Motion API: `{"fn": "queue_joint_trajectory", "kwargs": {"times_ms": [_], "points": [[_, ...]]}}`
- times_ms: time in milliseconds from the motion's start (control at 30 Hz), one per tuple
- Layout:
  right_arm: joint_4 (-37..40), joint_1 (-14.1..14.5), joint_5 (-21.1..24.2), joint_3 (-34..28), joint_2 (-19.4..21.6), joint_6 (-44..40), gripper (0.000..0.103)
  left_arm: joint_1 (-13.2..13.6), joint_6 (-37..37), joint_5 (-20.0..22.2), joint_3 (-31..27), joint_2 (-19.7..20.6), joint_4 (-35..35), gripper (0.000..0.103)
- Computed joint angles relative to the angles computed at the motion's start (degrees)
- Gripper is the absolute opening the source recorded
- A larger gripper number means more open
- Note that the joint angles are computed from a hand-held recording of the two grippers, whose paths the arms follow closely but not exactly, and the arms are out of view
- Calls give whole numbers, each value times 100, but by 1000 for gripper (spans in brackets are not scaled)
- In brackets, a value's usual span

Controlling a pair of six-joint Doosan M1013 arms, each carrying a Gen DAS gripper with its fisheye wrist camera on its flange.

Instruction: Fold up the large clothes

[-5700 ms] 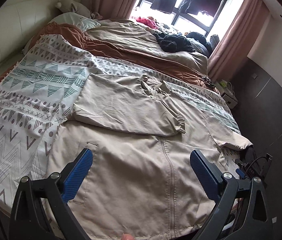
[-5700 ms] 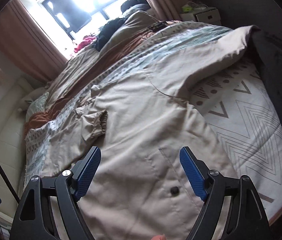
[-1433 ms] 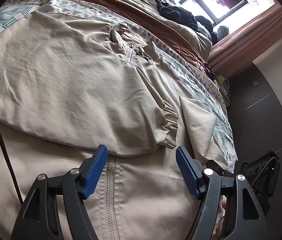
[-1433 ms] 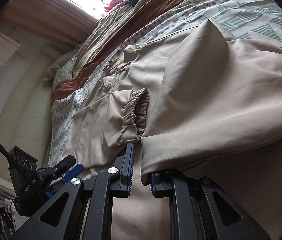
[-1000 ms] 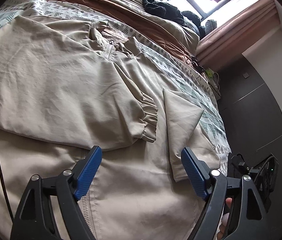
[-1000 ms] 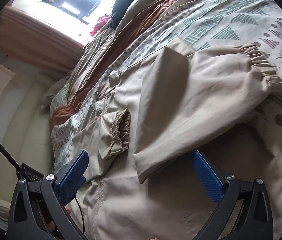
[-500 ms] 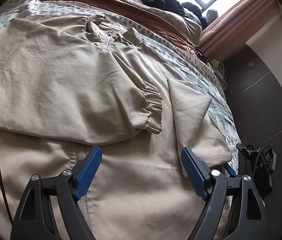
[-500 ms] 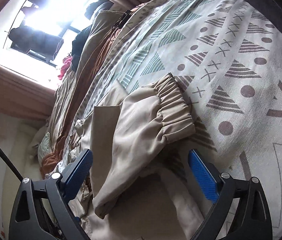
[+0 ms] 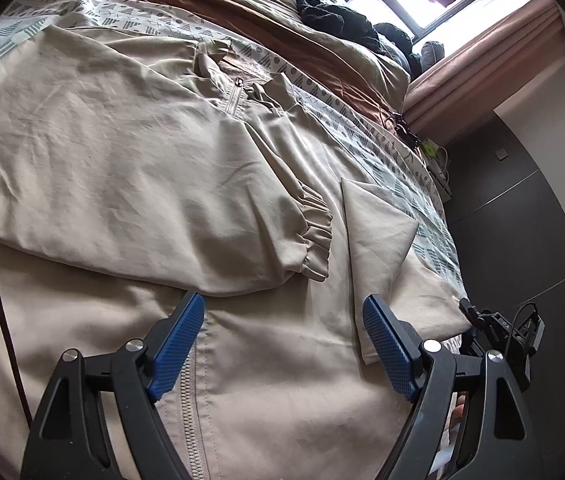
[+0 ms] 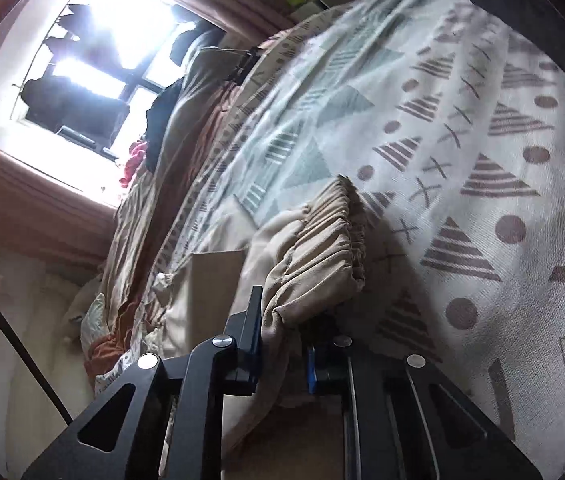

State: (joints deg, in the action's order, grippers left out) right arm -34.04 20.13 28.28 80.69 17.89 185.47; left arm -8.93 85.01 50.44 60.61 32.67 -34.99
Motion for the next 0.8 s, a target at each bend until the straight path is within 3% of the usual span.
{"fn": "queue_joint_trajectory", "kwargs": {"times_ms": [267,400,567,800], "points": [[-1277,461,-147,-317,-8,583,13,194,60,-113,252,-201,-176,83],[-1599,650,-120,-470,-5,474,13,345,156,-135,412,-330,-233,83],[-1611,907,-64,-882,205,2,13,575,138,-169,593,-456,-247,83],[-932,1123,77,-1687,730,-1290,13,884,-378,-309,781,-576,135,83]]}}
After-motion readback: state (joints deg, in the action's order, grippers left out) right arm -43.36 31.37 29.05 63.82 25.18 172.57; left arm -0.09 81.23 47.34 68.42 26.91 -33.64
